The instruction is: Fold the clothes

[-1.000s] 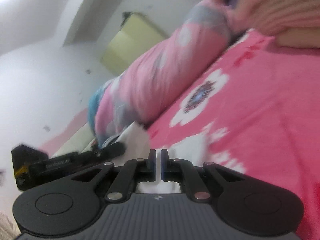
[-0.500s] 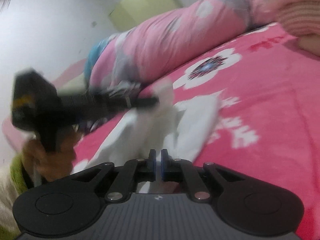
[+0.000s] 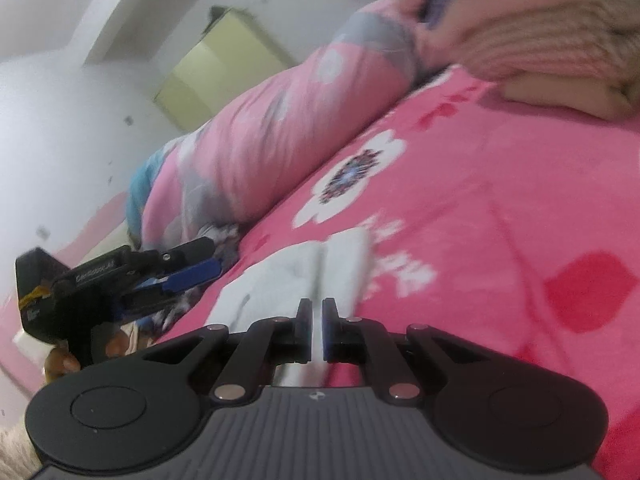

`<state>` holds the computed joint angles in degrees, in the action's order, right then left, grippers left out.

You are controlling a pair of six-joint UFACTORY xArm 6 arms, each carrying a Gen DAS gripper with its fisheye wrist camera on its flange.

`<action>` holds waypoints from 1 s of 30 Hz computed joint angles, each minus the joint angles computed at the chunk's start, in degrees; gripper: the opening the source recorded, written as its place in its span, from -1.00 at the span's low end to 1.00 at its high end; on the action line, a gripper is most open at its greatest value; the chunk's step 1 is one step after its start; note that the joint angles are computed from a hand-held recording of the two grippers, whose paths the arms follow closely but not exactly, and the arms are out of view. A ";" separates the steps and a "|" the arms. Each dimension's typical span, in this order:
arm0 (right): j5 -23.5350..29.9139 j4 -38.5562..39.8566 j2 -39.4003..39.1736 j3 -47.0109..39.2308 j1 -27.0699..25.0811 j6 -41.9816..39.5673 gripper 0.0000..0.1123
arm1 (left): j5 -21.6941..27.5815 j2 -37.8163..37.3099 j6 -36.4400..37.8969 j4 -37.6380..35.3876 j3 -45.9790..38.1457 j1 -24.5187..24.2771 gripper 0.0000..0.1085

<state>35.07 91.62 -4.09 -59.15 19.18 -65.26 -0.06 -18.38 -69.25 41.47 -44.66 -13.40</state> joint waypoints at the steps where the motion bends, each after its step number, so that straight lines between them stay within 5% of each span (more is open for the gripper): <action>1: -1.08 -0.94 -0.14 -0.24 1.10 0.40 -0.92 | 1.34 -1.46 0.67 -0.65 1.00 -0.41 -0.11; 8: -8.80 -5.54 -2.06 1.75 5.92 1.03 -0.92 | 6.20 -6.27 6.86 -5.92 5.79 -3.49 -0.11; 11: -13.15 -11.45 -2.25 2.57 7.63 7.53 -0.92 | 7.06 -6.46 7.02 -4.28 5.89 -4.59 -0.11; 15: -14.58 -10.02 -4.77 4.56 7.95 7.65 -0.92 | 6.40 -6.19 10.46 -5.98 5.82 -6.23 -0.11; 18: -16.51 -10.86 -5.86 5.54 8.65 8.16 -0.92 | 6.73 -3.45 15.28 -8.75 3.49 -7.72 -0.11; 24: -17.84 -8.40 -6.39 5.52 9.25 4.54 -0.92 | 15.04 5.27 13.54 1.39 -7.67 -9.67 -0.11; 30: -16.75 -4.07 -5.83 5.82 8.25 0.98 -0.92 | 24.03 14.07 16.02 -1.33 -17.74 -10.92 -0.16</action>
